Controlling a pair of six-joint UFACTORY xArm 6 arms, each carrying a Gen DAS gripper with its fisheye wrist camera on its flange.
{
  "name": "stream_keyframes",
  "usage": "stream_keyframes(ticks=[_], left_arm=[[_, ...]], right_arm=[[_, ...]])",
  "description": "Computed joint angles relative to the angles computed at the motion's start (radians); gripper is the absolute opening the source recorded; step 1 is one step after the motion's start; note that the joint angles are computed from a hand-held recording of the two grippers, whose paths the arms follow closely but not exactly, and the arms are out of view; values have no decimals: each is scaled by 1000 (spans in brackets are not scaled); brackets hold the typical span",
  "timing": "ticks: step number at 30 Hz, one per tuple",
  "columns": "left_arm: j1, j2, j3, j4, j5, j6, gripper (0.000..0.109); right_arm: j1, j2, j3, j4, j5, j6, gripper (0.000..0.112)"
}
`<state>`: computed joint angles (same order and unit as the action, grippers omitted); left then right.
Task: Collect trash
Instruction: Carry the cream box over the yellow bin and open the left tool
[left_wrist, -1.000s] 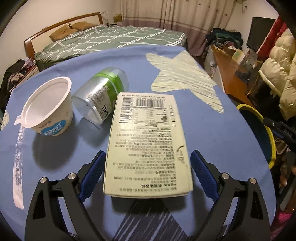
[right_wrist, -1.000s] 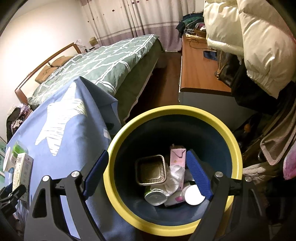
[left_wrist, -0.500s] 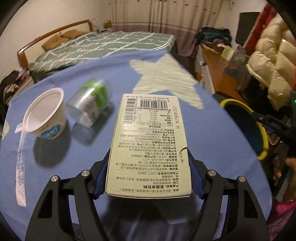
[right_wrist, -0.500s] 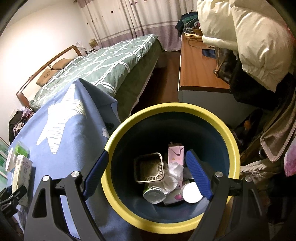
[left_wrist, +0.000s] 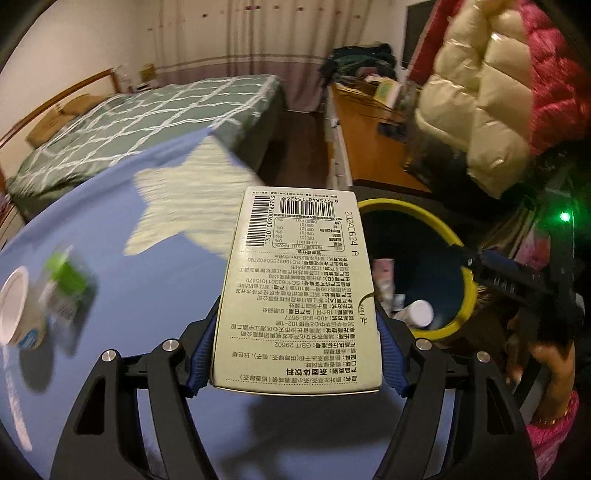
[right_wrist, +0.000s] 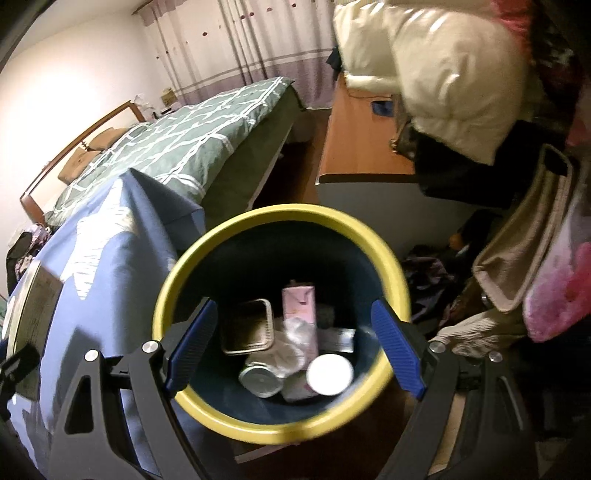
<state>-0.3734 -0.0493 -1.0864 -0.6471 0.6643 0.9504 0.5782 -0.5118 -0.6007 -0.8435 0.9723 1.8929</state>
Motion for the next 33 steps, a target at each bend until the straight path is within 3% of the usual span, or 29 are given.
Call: stream_keyframes(ticks=[11,18,26,33], left_arm=[[-211,84,-38,101,-55,-95,72],[-276,149,-74,174,-114,-166,74],[-226,89,-44,101,-126,-94,81],[-111,14,5,7,-90,-11,83]], right_arm=[[81,-152,92,33,173,47,81],[79,-214,140,52,197,59,81],[61,-211,145,48,162,44,81],[67,-143,91,41,142,32,81]])
